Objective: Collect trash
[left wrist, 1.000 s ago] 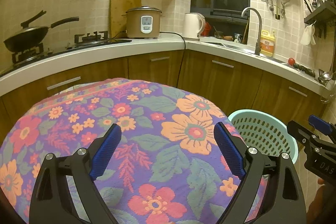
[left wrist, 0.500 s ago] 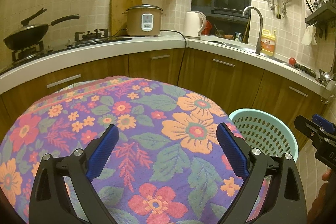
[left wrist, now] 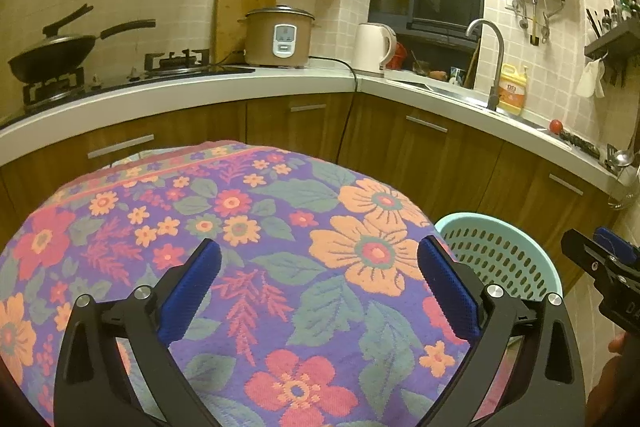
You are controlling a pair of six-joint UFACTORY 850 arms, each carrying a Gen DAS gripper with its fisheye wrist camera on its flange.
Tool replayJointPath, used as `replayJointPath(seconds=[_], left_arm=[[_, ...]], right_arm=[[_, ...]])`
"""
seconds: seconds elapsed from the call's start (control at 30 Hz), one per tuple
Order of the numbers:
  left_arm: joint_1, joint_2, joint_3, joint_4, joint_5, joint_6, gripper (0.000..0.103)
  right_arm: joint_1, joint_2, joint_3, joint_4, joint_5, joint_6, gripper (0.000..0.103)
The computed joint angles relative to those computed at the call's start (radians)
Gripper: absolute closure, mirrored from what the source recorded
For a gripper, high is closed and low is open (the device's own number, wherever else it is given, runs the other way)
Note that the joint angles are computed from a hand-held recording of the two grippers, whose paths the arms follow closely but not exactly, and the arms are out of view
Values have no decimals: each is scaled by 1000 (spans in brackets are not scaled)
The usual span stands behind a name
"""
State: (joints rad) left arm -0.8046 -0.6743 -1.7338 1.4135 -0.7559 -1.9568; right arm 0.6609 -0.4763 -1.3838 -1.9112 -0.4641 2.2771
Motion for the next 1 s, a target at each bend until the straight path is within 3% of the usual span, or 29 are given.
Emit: replayJointPath(seconds=[0.23,0.53,1.0], left_arm=[[1,1,1,-3,3,-3,8],[24,29,42,1,79,-90,8],[0,0,-1,-7,-4,-13,8]], right_arm=[[5,-2,-3,10,-7,-14,20],[5,-2,-3,11,-9,-17,20],[7,-1,-2,12,-11,-18,20]])
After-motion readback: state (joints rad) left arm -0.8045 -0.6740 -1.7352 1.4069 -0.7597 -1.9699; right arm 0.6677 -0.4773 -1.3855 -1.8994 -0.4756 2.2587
